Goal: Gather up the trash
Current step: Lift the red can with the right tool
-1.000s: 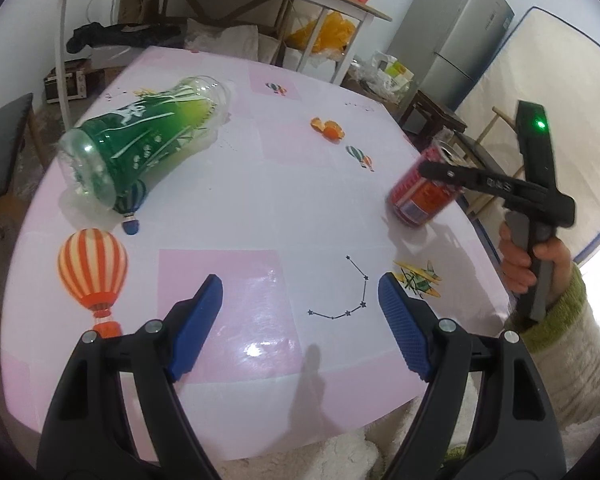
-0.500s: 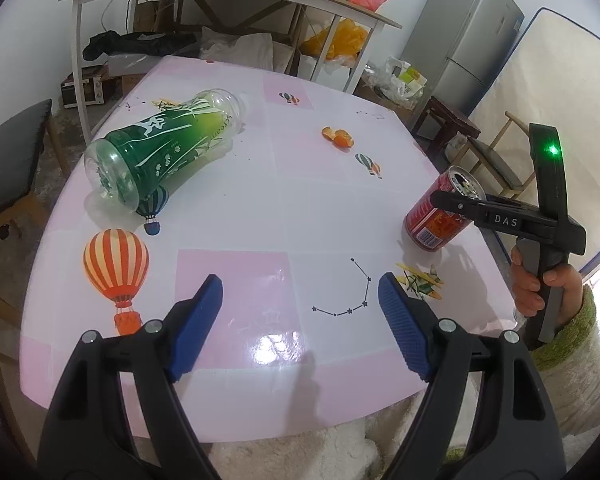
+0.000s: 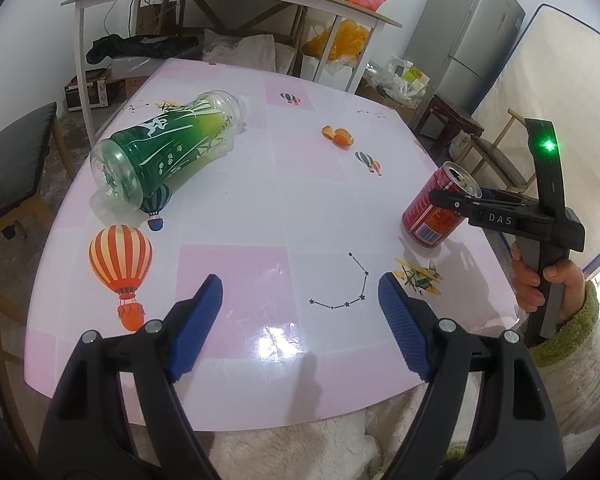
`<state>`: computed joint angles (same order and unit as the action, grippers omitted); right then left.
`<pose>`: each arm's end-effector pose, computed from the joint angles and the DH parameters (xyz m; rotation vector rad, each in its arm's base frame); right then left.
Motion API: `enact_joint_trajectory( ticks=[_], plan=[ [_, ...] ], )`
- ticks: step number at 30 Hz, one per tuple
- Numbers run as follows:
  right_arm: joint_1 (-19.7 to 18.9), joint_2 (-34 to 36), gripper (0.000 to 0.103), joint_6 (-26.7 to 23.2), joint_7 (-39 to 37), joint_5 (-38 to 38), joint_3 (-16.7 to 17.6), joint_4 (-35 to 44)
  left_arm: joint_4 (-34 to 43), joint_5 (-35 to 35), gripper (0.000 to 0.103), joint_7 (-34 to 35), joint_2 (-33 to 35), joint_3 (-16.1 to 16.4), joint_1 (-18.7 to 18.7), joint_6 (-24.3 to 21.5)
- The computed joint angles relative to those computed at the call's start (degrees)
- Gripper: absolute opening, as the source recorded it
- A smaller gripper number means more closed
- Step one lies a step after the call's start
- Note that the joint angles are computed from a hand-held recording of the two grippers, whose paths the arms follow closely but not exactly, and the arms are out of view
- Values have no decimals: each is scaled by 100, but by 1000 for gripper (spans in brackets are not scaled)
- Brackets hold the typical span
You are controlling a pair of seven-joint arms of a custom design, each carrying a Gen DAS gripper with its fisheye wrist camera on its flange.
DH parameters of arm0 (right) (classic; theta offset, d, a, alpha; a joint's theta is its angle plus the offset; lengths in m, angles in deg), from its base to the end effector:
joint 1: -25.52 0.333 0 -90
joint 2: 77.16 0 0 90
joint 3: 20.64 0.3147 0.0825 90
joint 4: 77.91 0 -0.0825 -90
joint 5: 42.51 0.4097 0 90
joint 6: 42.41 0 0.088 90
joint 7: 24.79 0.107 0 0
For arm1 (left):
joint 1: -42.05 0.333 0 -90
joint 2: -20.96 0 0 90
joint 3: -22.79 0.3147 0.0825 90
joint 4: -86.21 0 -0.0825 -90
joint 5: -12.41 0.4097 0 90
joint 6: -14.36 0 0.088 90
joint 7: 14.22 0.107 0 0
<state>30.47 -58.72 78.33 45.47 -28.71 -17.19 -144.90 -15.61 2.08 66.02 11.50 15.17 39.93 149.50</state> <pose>0.7050 0.1064 0.6858 -2.1208 1.3688 -0.4098 0.5703 -0.1074 0.7030 -1.9530 1.8175 -0.9705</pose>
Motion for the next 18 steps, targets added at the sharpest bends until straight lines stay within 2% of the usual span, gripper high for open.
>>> enact_joint_trajectory(
  ticks=[4, 18],
  plan=[
    [17, -66, 76, 53, -36, -62, -9, -106, -15, -38, 76, -19, -8, 8, -1, -17],
    [-62, -4, 84, 10, 138, 79, -7, 114, -149, -94, 76, -55, -73, 53, 54, 84]
  ],
)
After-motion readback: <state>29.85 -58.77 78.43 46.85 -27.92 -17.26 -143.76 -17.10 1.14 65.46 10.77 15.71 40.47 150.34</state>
